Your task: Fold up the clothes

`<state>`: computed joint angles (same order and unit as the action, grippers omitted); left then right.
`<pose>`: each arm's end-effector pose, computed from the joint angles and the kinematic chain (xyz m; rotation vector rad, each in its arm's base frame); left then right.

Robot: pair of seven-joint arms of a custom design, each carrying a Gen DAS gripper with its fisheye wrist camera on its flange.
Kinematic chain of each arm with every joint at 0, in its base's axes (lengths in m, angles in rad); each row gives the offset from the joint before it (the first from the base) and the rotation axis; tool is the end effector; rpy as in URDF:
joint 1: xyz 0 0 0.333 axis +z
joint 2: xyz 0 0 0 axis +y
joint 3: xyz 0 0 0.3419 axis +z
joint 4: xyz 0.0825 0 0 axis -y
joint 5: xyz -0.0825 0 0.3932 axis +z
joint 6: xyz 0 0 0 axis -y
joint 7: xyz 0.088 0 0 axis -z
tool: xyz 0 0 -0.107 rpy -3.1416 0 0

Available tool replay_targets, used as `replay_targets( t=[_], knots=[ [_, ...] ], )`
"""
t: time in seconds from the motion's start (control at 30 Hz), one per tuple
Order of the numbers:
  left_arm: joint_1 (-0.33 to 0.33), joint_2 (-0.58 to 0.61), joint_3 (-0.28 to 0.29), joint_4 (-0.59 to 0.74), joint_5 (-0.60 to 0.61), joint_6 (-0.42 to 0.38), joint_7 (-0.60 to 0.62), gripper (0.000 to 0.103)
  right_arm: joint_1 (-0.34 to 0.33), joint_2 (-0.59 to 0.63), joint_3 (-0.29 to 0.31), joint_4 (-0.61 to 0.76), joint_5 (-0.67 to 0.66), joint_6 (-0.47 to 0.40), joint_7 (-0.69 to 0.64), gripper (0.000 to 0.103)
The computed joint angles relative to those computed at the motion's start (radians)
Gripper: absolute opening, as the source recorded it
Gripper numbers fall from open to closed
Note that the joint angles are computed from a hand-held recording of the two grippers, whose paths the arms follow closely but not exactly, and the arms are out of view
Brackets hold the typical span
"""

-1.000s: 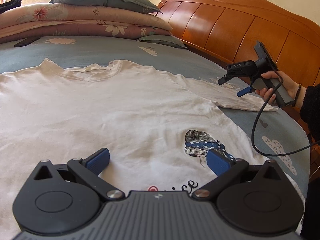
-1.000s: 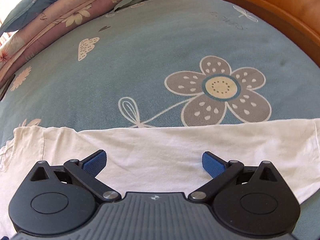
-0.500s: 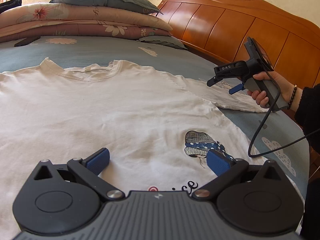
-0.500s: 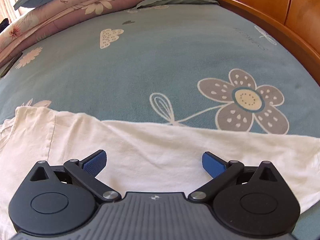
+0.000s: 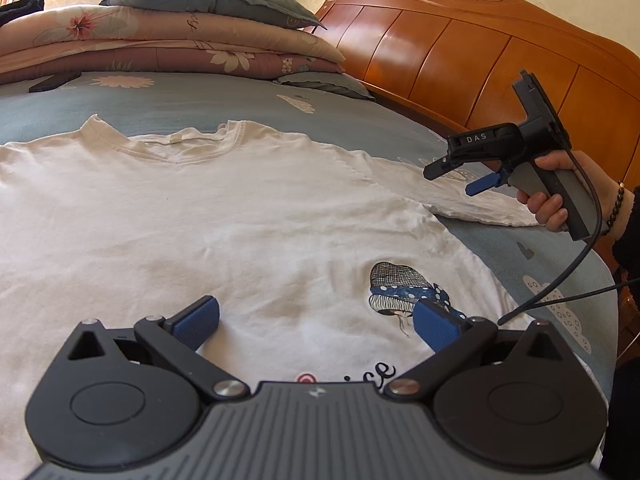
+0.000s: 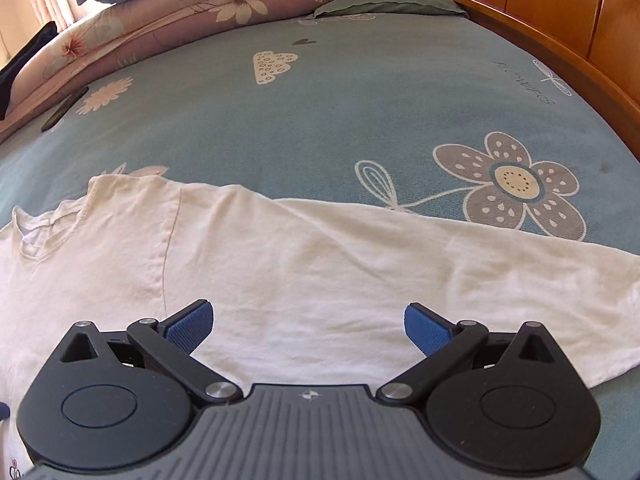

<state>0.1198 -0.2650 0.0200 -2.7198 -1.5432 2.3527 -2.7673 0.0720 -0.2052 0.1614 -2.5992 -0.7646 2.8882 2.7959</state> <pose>0.3884 0.0403 0.3260 -1.2793 2.2998 -1.3888 0.4338 0.1449 0.3862 -1.5920 2.1310 -0.5723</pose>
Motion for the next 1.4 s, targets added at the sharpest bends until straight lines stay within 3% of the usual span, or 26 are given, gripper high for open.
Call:
replay_targets(
  t=[0.1, 0.23, 0.37, 0.43, 0.57, 0.73, 0.83, 0.93, 0.97, 1.03, 1.1, 1.17, 1.23, 1.33, 1.4],
  knots=[
    [0.0, -0.001, -0.001, -0.001, -0.001, 0.002, 0.002, 0.102, 0.047, -0.002, 0.001, -0.012, 0.054, -0.073, -0.079, 0.103],
    [0.0, 0.0, -0.001, 0.0, -0.001, 0.002, 0.003, 0.102, 0.084, -0.077, -0.01, -0.074, 0.125, -0.095, -0.154, 0.103],
    [0.0, 0.001, -0.001, 0.0, -0.002, 0.002, 0.003, 0.102, -0.047, -0.116, 0.057, -0.082, -0.007, -0.048, -0.01, 0.103],
    [0.0, 0.001, -0.001, 0.0, -0.002, 0.002, 0.004, 0.102, -0.097, -0.09, 0.059, -0.072, -0.056, -0.013, 0.054, 0.103],
    [0.0, 0.002, -0.001, 0.001, -0.003, 0.002, 0.005, 0.102, -0.113, -0.06, 0.052, -0.089, -0.103, -0.007, 0.123, 0.103],
    [0.0, 0.003, -0.001, 0.001, -0.004, 0.001, 0.005, 0.102, -0.047, -0.155, 0.016, -0.163, -0.034, -0.008, 0.019, 0.103],
    [0.001, 0.004, -0.001, 0.002, -0.004, 0.0, 0.006, 0.102, -0.156, -0.177, 0.05, -0.166, -0.069, 0.048, 0.083, 0.103],
    [0.001, 0.005, -0.001, 0.002, -0.004, -0.001, 0.006, 0.102, -0.233, -0.122, 0.032, -0.156, -0.045, 0.141, 0.087, 0.103],
    [0.001, 0.005, -0.001, 0.003, -0.004, -0.002, 0.006, 0.102, -0.277, -0.099, 0.056, -0.146, -0.058, 0.159, 0.105, 0.103],
    [0.002, 0.006, 0.0, 0.003, -0.003, -0.004, 0.006, 0.102, -0.426, -0.054, 0.159, -0.113, -0.195, 0.186, 0.229, 0.103],
    [0.002, 0.006, -0.001, 0.003, -0.003, -0.004, 0.006, 0.102, -0.494, -0.025, 0.198, -0.072, -0.336, 0.181, 0.339, 0.103],
    [0.003, 0.007, -0.001, 0.004, -0.003, -0.004, 0.006, 0.102, -0.512, -0.014, 0.188, -0.052, -0.409, 0.181, 0.405, 0.103],
    [0.003, 0.007, 0.0, 0.004, -0.002, -0.006, 0.005, 0.102, -0.481, -0.042, 0.135, -0.071, -0.371, 0.18, 0.402, 0.103],
    [0.004, 0.007, 0.0, 0.004, -0.002, -0.007, 0.005, 0.102, -0.533, -0.094, 0.121, -0.101, -0.518, 0.249, 0.559, 0.103],
    [0.003, 0.006, -0.001, 0.003, -0.004, -0.004, 0.007, 0.102, -0.459, -0.1, 0.041, -0.135, -0.426, 0.213, 0.471, 0.103]
  ],
)
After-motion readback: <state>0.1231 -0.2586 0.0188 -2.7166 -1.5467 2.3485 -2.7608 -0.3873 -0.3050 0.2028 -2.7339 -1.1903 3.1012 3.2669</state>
